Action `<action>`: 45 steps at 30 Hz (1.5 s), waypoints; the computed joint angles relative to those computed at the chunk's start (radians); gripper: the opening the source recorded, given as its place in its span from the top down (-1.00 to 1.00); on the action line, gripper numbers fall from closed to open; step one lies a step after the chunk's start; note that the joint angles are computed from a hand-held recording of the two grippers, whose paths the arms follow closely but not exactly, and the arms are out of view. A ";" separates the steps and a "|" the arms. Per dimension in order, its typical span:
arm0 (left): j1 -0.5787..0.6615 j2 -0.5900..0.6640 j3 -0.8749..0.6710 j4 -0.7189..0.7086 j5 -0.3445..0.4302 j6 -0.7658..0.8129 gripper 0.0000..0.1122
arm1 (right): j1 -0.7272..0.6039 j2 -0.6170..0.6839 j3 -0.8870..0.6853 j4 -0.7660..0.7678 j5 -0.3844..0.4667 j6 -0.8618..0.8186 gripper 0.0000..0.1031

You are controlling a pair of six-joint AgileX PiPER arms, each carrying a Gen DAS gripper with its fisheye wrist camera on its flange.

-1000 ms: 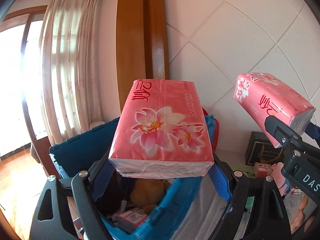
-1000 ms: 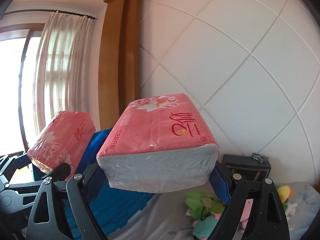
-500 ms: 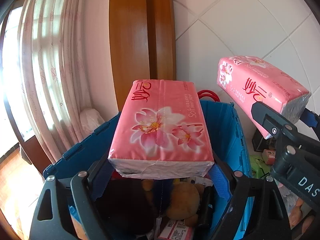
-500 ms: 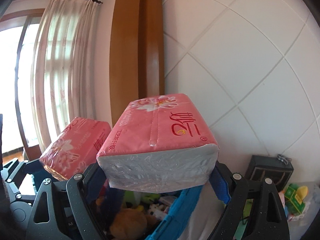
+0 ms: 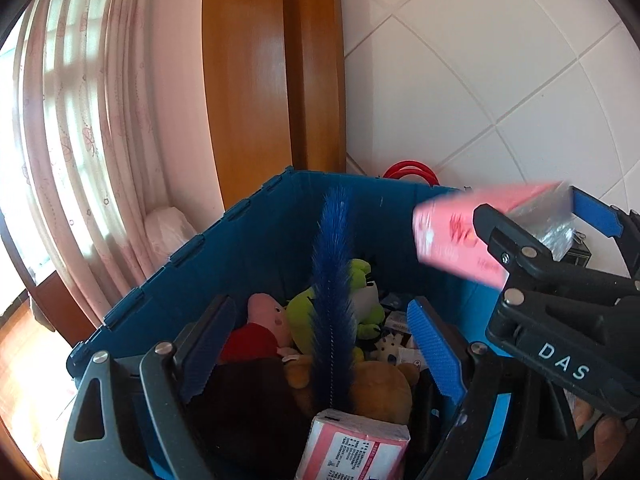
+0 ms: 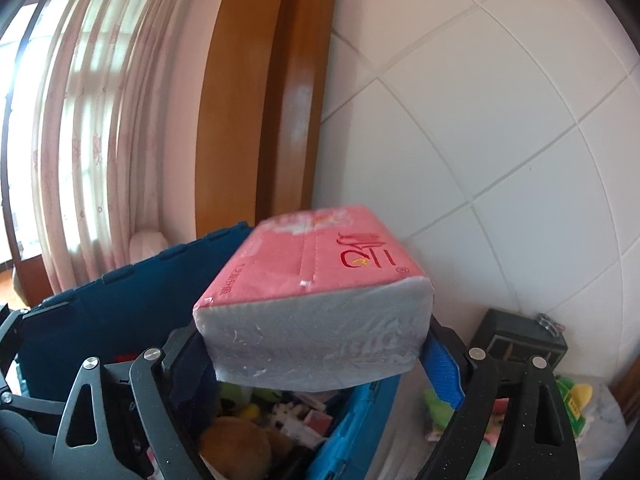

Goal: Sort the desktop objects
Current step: 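Open both tools to drop the tissue packs into the crate, then return both tools from the crate to the bed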

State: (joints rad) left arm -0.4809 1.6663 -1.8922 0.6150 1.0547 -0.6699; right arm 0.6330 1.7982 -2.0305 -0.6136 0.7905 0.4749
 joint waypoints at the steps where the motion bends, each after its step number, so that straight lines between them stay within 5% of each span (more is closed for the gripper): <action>1: 0.005 0.001 -0.002 -0.006 0.001 0.003 -0.58 | 0.009 0.002 0.002 -0.025 0.001 0.015 -0.94; 17: -0.013 -0.003 0.046 -0.002 -0.016 -0.039 -0.58 | 0.054 -0.056 0.117 -0.143 0.008 0.095 -0.99; 32: -0.167 -0.003 0.023 0.121 -0.005 -0.127 -0.58 | 0.024 -0.277 0.386 -0.287 -0.026 0.274 -0.99; 39: -0.315 0.077 -0.115 0.191 0.059 -0.148 -0.58 | -0.068 -0.478 0.585 -0.345 -0.060 0.352 -1.00; 45: -0.458 0.267 -0.412 0.208 0.161 -0.103 -0.58 | -0.278 -0.659 0.759 -0.295 -0.149 0.292 -1.00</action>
